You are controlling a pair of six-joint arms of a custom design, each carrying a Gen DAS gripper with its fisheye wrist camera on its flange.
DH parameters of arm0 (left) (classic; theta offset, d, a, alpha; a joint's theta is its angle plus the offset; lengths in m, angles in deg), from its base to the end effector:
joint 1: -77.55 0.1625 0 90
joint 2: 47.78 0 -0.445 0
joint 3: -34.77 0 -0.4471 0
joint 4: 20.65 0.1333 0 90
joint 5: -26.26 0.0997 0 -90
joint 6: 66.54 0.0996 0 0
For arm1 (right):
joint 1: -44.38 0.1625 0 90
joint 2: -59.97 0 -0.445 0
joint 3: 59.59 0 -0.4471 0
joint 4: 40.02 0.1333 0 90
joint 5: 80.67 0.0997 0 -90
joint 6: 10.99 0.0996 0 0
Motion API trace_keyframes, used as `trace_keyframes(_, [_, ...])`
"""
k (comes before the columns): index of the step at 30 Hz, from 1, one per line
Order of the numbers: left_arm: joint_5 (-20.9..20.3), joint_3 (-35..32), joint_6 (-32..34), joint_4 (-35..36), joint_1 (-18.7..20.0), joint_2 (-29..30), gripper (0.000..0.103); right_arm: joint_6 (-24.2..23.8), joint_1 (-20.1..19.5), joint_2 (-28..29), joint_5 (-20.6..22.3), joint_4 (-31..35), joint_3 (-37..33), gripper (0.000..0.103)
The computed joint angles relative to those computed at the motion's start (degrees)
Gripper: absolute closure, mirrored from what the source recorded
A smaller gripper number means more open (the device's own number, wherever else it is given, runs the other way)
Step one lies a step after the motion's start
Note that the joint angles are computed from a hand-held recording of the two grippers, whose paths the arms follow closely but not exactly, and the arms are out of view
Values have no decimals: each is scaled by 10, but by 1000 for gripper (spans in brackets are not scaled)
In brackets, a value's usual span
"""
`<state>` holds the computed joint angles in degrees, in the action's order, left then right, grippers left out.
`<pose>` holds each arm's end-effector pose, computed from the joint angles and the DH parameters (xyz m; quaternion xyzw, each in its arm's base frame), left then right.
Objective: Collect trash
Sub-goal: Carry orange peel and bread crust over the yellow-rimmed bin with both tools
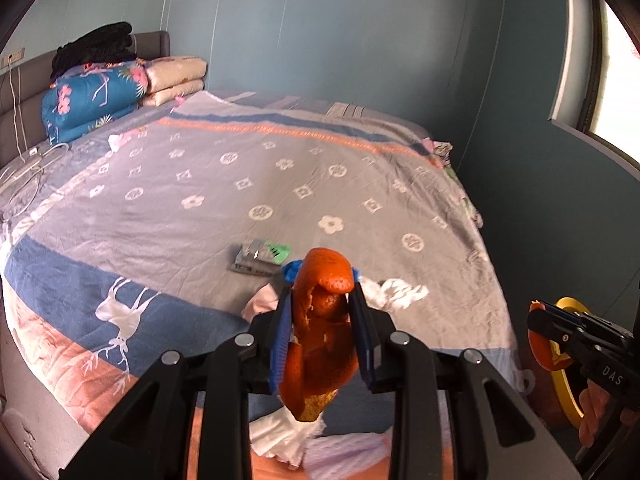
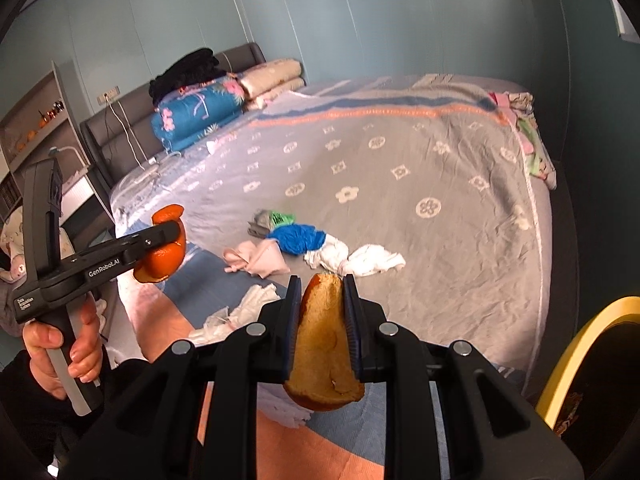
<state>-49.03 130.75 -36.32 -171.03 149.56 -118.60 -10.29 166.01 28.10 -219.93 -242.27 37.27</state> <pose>-0.0616 -0.7032 0.3715 0.3507 0.8787 -0.2853 0.1533 0.4071 -0.5507 0.0214 0.0611 -0.8472 0.4563 0.2653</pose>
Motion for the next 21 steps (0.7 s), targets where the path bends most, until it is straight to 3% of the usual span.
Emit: trace_keyframes(21, [-7,66,-22,18,-80,-64,76,-51,47,-63,-67,-145,79,83])
